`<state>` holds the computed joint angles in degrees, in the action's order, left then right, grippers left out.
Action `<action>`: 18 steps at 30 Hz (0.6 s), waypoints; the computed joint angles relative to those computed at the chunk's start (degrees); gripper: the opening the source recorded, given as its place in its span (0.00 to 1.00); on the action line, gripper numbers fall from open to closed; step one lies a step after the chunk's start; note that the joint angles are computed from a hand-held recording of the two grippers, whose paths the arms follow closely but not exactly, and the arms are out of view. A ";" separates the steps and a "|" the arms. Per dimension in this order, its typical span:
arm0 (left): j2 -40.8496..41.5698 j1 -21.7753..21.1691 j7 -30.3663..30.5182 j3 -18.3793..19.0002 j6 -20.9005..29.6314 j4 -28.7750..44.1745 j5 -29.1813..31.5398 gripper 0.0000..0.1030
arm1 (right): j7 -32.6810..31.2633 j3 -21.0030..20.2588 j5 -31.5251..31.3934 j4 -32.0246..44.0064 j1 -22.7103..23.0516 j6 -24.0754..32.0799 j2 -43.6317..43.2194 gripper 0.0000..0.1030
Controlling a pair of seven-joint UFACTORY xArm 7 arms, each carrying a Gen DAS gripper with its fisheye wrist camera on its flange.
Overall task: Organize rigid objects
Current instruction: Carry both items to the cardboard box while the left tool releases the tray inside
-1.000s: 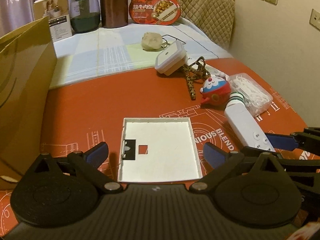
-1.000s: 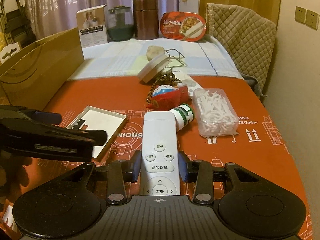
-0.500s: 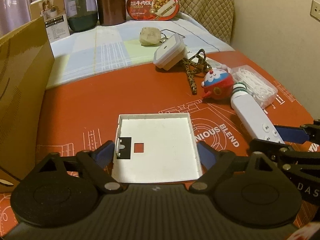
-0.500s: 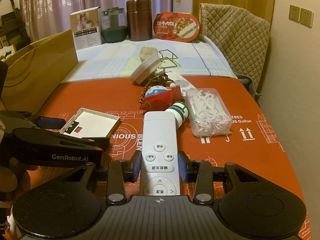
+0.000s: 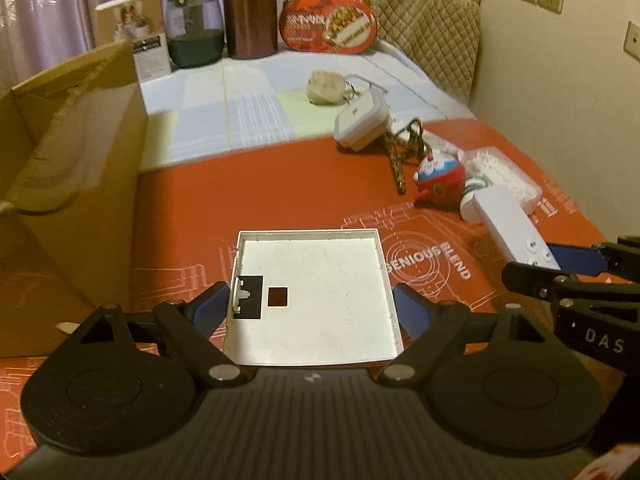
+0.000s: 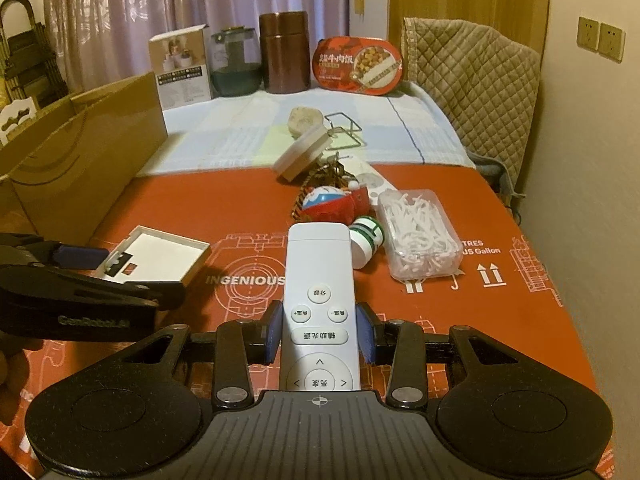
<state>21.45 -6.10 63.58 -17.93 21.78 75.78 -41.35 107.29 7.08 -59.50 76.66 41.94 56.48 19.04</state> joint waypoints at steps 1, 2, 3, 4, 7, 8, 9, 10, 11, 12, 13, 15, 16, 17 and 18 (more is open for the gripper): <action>-0.73 0.46 0.13 -0.14 0.33 -0.12 -0.50 0.82 | 0.07 0.07 0.02 0.19 0.18 0.32 -0.17 0.34; -1.45 0.88 0.45 -0.23 0.73 -0.20 -1.17 0.82 | 0.10 0.15 -0.01 0.51 0.34 0.63 -0.32 0.34; -2.23 1.20 0.73 -0.20 1.21 -0.21 -1.93 0.82 | 0.10 0.22 -0.07 0.95 0.48 0.92 -0.45 0.34; -2.87 1.32 0.83 0.05 1.78 0.01 -2.48 0.82 | 0.13 0.26 -0.24 1.33 0.59 1.07 -0.59 0.34; -4.87 1.53 1.65 1.15 3.52 0.87 -4.28 0.82 | -0.48 0.26 -1.15 3.62 0.86 1.44 -0.53 0.34; -5.34 1.49 1.60 1.68 4.10 1.42 -4.80 0.82 | -0.90 0.21 -1.56 4.71 0.93 1.33 -0.33 0.34; -5.71 1.52 1.41 2.29 4.89 2.15 -5.16 0.82 | -1.56 0.12 -1.99 6.06 1.01 1.21 0.04 0.34; -6.02 1.49 0.83 3.06 5.55 3.05 -5.14 0.82 | -2.16 -0.03 -2.38 7.31 1.11 0.99 0.39 0.34; -6.10 1.46 0.33 3.77 6.08 4.03 -4.96 0.82 | -2.82 -0.23 -2.87 8.97 1.19 0.49 0.98 0.34; -6.17 1.50 0.05 4.35 6.49 4.92 -4.77 0.82 | -3.51 -0.50 -3.25 10.58 1.29 -0.11 1.63 0.34; -6.22 1.70 -0.14 4.92 6.80 5.94 -4.58 0.82 | -4.28 -0.82 -3.60 12.44 1.42 -0.84 2.44 0.34; -5.80 2.04 -1.45 6.19 7.57 8.47 -3.32 0.82 | -5.92 -1.64 -3.53 16.68 1.58 -2.70 4.59 0.34; -5.16 2.24 -2.42 6.75 8.18 10.16 -2.32 0.82 | -6.84 -2.07 -3.01 18.80 1.55 -4.07 5.66 0.34; -4.46 2.55 -3.32 7.26 8.61 11.87 -1.28 0.82 | -7.85 -2.58 -2.32 21.65 1.43 -5.91 7.27 0.34; -3.57 2.76 -4.22 7.77 8.67 13.73 0.19 0.82 | -8.92 -3.13 -1.62 24.10 1.44 -7.25 8.70 0.34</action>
<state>17.88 -3.34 59.36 -10.16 30.45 89.51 -41.16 98.38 3.95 -61.12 100.75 43.38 49.22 27.75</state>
